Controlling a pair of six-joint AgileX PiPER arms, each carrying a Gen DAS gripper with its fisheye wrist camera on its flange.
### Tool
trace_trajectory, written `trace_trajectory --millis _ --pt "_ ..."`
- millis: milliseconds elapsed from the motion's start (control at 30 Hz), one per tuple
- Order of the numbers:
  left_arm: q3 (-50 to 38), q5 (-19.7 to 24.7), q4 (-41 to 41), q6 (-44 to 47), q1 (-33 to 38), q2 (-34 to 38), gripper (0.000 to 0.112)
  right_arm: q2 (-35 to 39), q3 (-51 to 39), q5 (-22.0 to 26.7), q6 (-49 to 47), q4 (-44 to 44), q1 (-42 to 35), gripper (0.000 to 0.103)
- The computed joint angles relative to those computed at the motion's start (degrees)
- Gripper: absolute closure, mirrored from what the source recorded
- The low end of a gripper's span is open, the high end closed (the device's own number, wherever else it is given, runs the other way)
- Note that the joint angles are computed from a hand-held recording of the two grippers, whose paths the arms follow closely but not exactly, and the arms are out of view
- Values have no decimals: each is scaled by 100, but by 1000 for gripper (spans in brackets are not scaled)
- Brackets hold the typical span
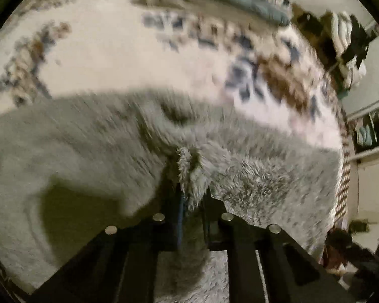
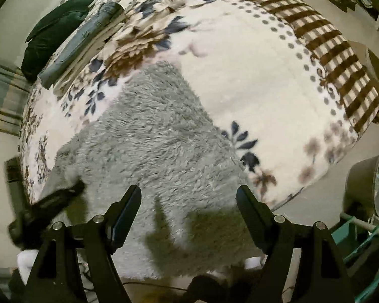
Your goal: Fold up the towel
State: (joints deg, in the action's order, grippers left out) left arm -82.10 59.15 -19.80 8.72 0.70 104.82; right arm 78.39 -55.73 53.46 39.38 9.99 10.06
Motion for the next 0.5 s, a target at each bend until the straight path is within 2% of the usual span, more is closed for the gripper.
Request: trace_trajectory --millis 167,267,400,500 --pt "-337 22 222 -206 126 245 104 472 -110 -376 59 102 265 23" --pt "-538 162 347 -318 227 476 104 647 -258 -270 153 156 378 23" --pt "-659 462 19 -314 738 319 102 651 -504 38 39 495 543 23" --pt "-197 443 462 -317 967 -241 81 892 -790 168 -145 1088 802 23"
